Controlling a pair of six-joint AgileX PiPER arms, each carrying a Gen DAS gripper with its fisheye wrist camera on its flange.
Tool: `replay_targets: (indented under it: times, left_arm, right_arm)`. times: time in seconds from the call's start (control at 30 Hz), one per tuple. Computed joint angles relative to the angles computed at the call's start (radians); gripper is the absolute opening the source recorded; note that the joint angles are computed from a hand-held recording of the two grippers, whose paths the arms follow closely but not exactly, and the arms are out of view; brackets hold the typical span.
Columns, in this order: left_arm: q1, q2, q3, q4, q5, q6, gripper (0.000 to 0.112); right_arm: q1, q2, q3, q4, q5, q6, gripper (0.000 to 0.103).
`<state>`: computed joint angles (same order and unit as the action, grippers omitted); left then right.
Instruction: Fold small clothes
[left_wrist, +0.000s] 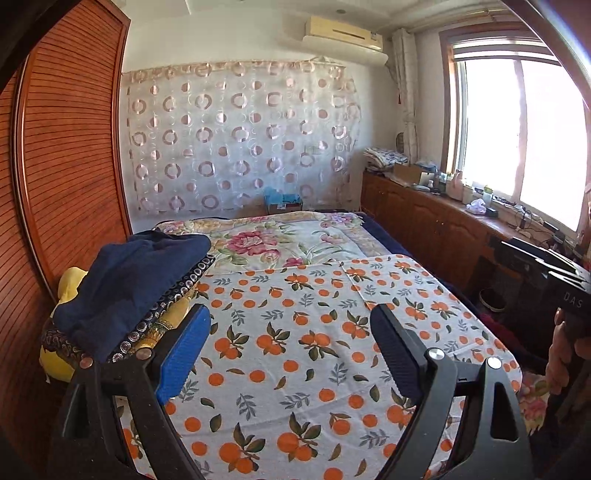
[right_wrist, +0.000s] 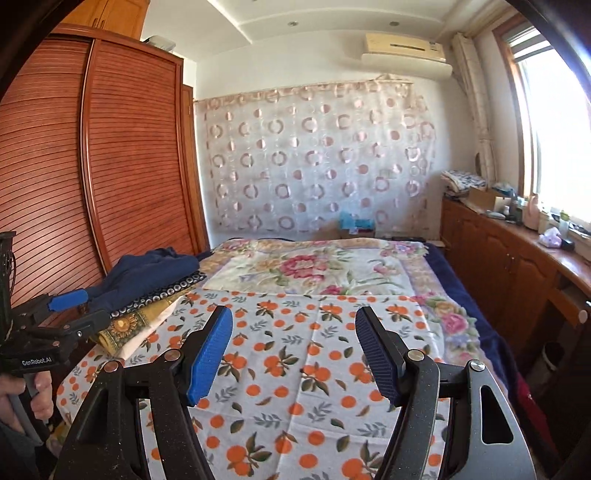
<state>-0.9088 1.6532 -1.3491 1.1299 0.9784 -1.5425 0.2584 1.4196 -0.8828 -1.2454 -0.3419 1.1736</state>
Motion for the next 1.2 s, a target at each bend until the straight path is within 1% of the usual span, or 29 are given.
replay_targets:
  times: [0.03,0.07,0.13,0.17,0.27,0.43,0.57,0.73,0.9,1.2]
  left_arm:
    - [-0.007,0.003,-0.006,0.006,0.011,-0.003,0.089]
    - [-0.017,0.004,-0.012,0.010,0.027,-0.007,0.089]
    - [-0.026,0.001,-0.016,0.013,0.044,-0.014,0.089]
    - [-0.028,-0.001,-0.016,0.015,0.050,-0.019,0.089]
    - [-0.030,-0.007,-0.013,0.020,0.063,-0.033,0.089]
    - [-0.029,-0.005,-0.015,0.016,0.070,-0.035,0.089]
    - [-0.031,-0.001,-0.013,0.018,0.074,-0.044,0.089]
    - [-0.031,-0.001,-0.012,0.018,0.073,-0.046,0.089]
    - [-0.031,-0.002,-0.012,0.019,0.073,-0.046,0.089]
    - [-0.052,0.010,-0.018,0.041,0.088,-0.076,0.089]
  right_arm:
    - [0.008,-0.022,0.017,0.019,0.012,-0.012,0.071]
    - [0.023,-0.027,0.033,0.077,0.023,-0.064,0.071]
    - [0.039,-0.053,0.057,0.106,0.039,-0.084,0.071]
    - [0.025,-0.060,0.074,0.113,0.024,-0.096,0.071]
    - [0.019,-0.070,0.097,0.167,0.015,-0.153,0.071]
    - [0.010,-0.039,0.096,0.231,-0.006,-0.223,0.071]
    - [0.006,-0.022,0.083,0.224,-0.012,-0.220,0.071]
    - [-0.026,0.019,0.060,0.212,-0.046,-0.232,0.071]
    - [-0.037,0.025,0.063,0.226,-0.055,-0.258,0.071]
    - [-0.073,0.046,0.053,0.188,-0.092,-0.239,0.071]
